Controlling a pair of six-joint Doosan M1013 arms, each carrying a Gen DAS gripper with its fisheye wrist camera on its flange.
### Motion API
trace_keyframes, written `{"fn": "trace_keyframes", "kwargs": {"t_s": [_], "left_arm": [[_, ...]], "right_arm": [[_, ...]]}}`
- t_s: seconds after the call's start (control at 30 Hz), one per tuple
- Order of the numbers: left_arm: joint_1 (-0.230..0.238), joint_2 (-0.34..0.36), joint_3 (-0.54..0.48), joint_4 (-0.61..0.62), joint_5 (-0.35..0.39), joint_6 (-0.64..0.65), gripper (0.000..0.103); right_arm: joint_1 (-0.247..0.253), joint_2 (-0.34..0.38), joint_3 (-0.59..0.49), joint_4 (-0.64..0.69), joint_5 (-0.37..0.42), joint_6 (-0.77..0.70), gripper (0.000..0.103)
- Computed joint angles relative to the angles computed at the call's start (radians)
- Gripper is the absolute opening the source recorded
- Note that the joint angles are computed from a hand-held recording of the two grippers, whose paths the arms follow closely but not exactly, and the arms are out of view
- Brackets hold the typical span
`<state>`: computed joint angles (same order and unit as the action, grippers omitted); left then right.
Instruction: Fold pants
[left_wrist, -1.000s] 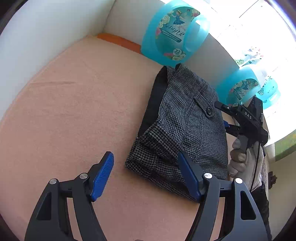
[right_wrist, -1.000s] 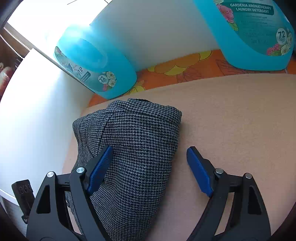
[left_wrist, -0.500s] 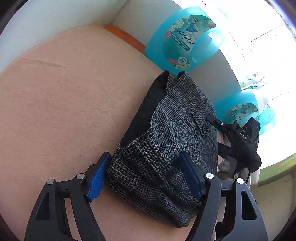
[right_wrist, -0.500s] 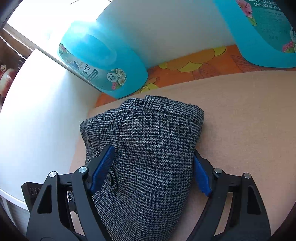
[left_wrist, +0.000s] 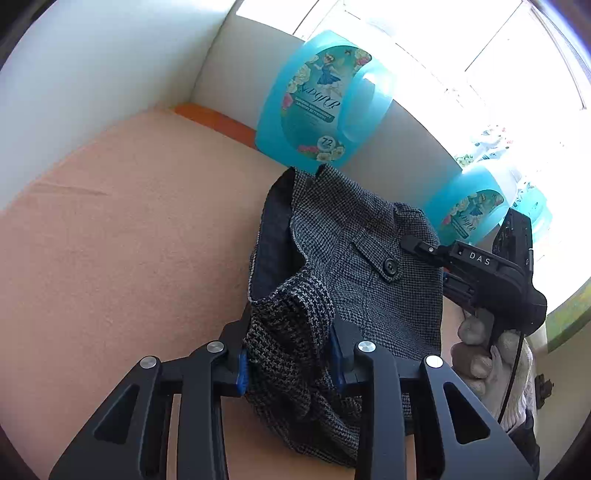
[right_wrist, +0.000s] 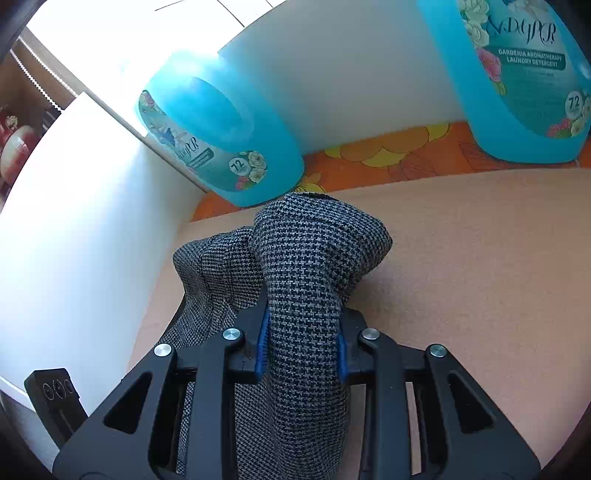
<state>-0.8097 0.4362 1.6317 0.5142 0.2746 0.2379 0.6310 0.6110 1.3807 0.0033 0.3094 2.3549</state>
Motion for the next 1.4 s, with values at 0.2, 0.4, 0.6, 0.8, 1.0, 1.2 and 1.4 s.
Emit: {"fn": "trace_keyframes", "kwargs": {"t_s": [0.2, 0.4, 0.6, 0.8, 1.0, 1.2, 1.4], "left_arm": [[-0.015, -0.017, 0.009, 0.111, -0.001, -0.074, 0.028], [-0.019, -0.042, 0.027, 0.115, -0.027, -0.069, 0.027], [-0.033, -0.065, 0.037, 0.146, -0.047, -0.081, 0.027], [-0.057, -0.081, 0.038, 0.232, -0.074, -0.144, 0.027], [-0.088, -0.090, 0.026, 0.310, -0.092, -0.183, 0.027], [-0.120, -0.091, 0.002, 0.305, -0.098, -0.143, 0.027], [-0.140, -0.069, -0.048, 0.181, -0.115, 0.014, 0.027]], "right_arm": [[0.034, -0.017, -0.015, -0.218, 0.046, 0.135, 0.023], [0.064, -0.046, -0.007, -0.359, 0.064, 0.226, 0.021], [0.093, -0.081, 0.008, -0.512, 0.096, 0.336, 0.020], [0.113, -0.137, 0.054, -0.661, 0.129, 0.466, 0.020], [0.130, -0.209, 0.124, -0.796, 0.164, 0.592, 0.020], [0.149, -0.273, 0.180, -0.892, 0.213, 0.671, 0.020], [0.160, -0.339, 0.242, -0.988, 0.266, 0.752, 0.020]]}}
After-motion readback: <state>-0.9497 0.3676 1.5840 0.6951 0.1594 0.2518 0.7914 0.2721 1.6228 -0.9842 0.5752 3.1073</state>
